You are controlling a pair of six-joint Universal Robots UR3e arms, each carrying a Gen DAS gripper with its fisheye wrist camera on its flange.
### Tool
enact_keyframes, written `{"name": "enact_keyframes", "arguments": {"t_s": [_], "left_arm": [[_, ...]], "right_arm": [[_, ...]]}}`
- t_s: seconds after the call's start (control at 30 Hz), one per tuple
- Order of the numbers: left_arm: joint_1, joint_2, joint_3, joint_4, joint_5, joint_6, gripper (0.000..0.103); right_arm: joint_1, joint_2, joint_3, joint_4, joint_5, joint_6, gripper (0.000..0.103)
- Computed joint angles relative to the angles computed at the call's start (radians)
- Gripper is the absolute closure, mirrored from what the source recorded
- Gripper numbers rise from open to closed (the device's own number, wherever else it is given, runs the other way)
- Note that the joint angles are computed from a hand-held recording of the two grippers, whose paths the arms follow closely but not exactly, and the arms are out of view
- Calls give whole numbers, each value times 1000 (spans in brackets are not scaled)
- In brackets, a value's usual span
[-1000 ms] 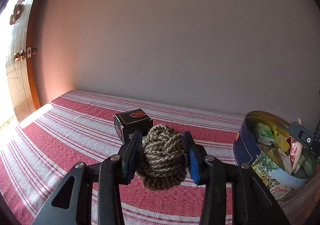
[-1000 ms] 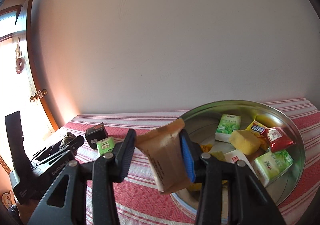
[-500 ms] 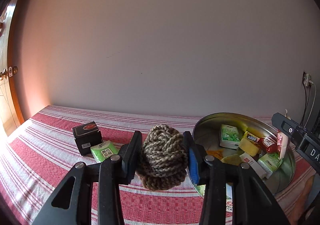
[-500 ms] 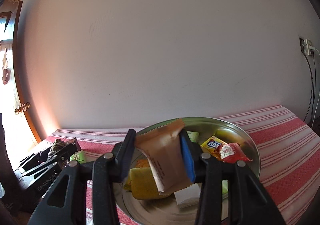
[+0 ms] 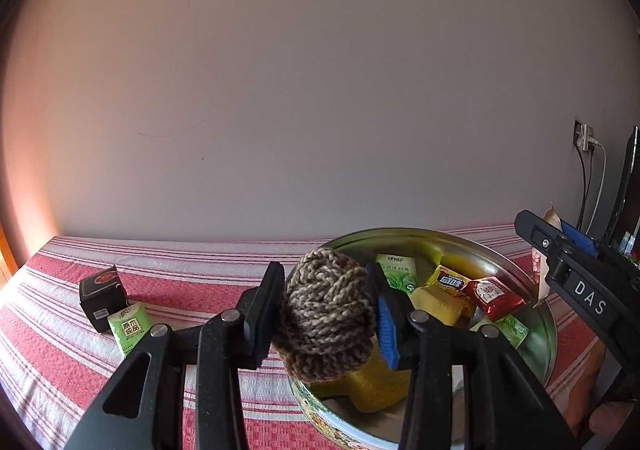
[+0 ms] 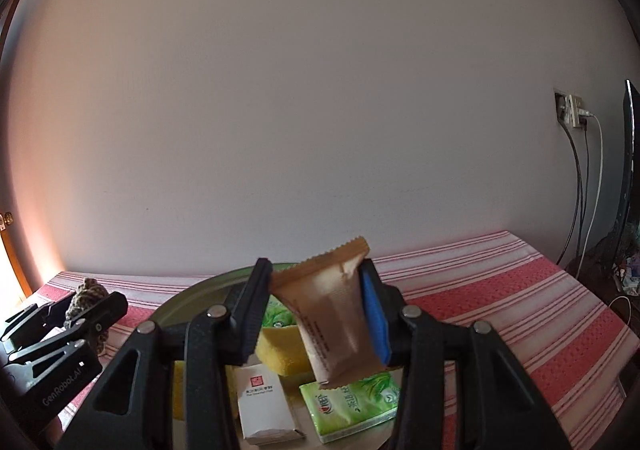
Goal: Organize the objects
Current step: 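Carry the rope knot ball and cream pastry over the tin with both grippers, then open both grippers over the tin, dropping the rope ball and pastry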
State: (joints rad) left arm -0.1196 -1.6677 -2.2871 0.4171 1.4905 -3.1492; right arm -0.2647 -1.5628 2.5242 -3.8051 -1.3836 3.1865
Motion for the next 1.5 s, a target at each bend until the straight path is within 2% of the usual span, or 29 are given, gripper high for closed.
{"name": "enact_keyframes", "arguments": {"t_s": [0.2,0.33,0.6,1.03,1.07,1.13,1.17,1.2,1.27,1.4,1.5], "left_arm": [[-62,-64,61,-43,36,-29,59],[-101,-101,99,-56,64,-27,59],[-128,-142,153,-98,89,-27,59],[-167,-202,210,-155,173,-22,58],[-170,-204,211,-153,183,-26,57],[-172,-203,218,-163,182,-19,39],[-171,-195,214,-166,181,-20,19],[-171,-191,202,-142,182,-25,9],[-180,-192,176,-54,207,-27,8],[-190,-174,144,-2,247,-2,7],[-132,-141,92,43,203,-42,7]], "right_arm": [[-44,32,-40,43,-8,-20,59],[-38,62,-80,74,-47,-28,58],[-71,89,-144,214,6,-31,58],[-46,87,-153,235,-1,-34,57],[-52,86,-152,238,12,-35,55],[-60,83,-143,229,31,-29,53],[-69,79,-133,215,48,-26,46],[-80,76,-120,190,59,-24,36],[-89,72,-85,104,59,-4,24],[-88,77,-28,-66,2,54,3],[-71,105,-18,-173,-107,110,0]]}}
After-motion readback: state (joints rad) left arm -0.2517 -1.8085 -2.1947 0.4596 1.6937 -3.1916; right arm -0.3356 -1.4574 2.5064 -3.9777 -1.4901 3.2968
